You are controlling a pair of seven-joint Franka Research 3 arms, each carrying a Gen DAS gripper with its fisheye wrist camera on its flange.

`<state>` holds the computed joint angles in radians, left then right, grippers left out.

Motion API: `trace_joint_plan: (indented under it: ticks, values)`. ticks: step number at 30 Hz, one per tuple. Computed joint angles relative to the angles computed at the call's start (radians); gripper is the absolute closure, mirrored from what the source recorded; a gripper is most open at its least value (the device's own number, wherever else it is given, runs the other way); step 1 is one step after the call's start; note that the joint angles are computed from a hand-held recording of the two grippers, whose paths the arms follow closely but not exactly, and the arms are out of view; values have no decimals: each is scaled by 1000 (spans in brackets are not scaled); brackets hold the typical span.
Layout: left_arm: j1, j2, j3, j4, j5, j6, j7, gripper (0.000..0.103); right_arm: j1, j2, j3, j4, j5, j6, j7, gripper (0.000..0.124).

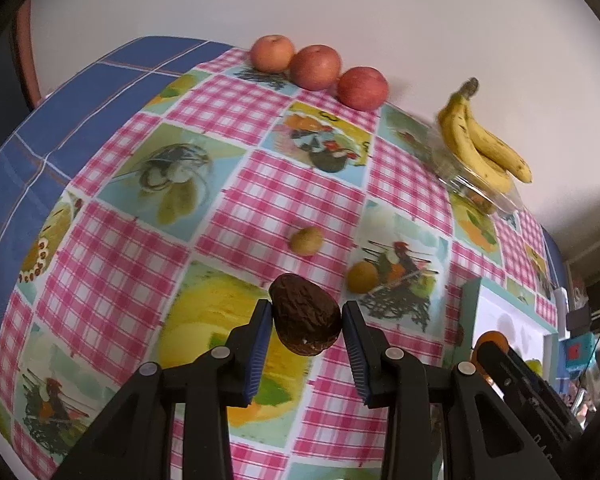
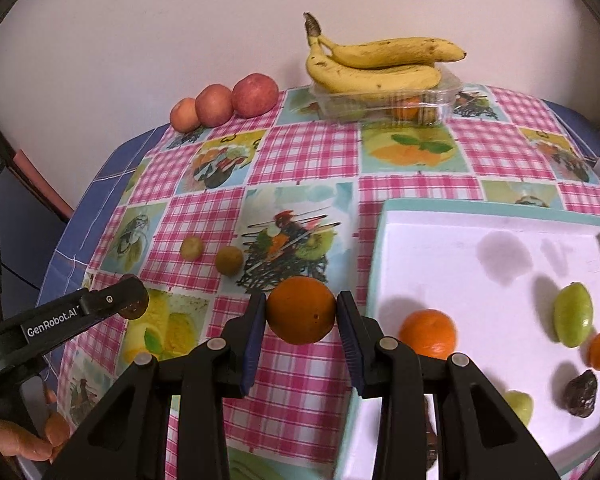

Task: Organize fruits
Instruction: 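Carry the kiwi and mandarin over the white tray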

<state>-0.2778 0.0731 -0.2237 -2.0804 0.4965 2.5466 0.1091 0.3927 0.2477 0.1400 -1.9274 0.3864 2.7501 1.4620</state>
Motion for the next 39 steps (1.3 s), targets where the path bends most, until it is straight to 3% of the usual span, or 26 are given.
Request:
trace_joint_plan:
  ticks: [18,24,32,39]
  values:
    - [-111,178,-16,250,26,-53,110,65,-80,-72,-59,-89,11,48,26,86]
    - [-158,228,-1,321,64,-55,137,65,-138,-81,-66,-109,92,51,25,86]
    - [-214,317,25,447,146,-66,199,65,-178,-96,-109,-154,64,111,126,86]
    - [-229,418,44,559,126,-69,269,65,-195,-60,-117,-135,17,138,158,86]
